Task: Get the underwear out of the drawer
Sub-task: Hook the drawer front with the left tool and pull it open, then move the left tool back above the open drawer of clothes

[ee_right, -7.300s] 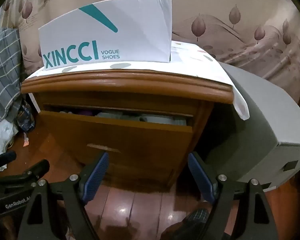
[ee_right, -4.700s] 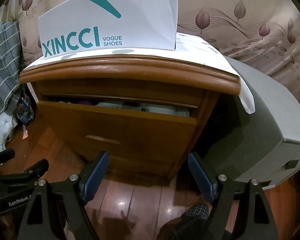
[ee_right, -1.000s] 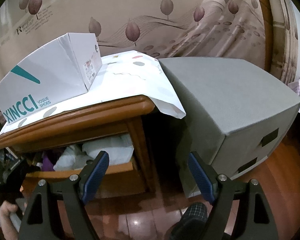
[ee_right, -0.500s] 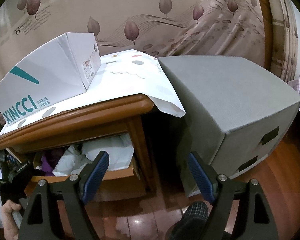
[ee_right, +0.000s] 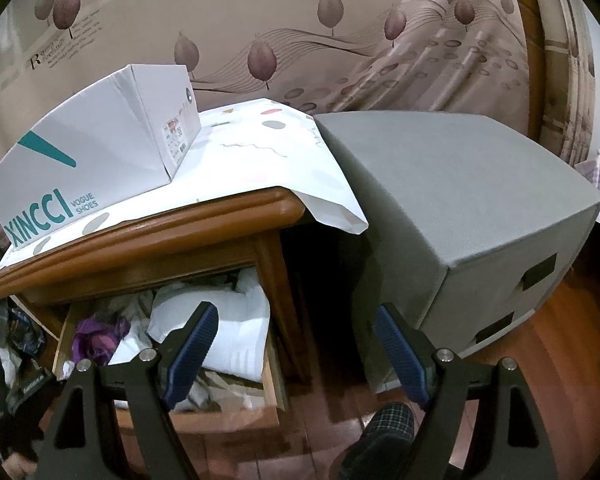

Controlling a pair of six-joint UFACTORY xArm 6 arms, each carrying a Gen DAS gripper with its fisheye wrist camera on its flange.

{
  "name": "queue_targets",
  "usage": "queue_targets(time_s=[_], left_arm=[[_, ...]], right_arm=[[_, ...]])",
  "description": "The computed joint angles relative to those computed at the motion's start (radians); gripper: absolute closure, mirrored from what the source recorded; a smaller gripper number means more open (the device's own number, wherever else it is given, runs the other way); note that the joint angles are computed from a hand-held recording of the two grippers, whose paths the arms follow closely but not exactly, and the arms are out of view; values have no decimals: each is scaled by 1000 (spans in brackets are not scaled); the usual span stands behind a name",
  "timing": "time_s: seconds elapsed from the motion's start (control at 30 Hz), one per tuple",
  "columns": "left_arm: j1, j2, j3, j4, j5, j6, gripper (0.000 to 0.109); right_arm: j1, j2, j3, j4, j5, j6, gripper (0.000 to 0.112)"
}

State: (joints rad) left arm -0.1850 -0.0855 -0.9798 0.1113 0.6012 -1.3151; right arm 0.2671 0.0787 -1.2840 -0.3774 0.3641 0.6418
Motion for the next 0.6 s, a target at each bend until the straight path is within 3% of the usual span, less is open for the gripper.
queue_targets(time_s=[0.33, 0.4, 0.6], left_arm=[[-19, -125, 131, -8, 31, 6, 6], [-9, -125, 137, -57, 24, 55, 6], [-28, -102, 65, 150, 135, 28, 6]], right_arm=[[2, -2, 5, 16, 2, -21, 29], [4, -1, 4, 23, 4, -29, 29], [11, 10, -7, 46, 14, -68, 29]])
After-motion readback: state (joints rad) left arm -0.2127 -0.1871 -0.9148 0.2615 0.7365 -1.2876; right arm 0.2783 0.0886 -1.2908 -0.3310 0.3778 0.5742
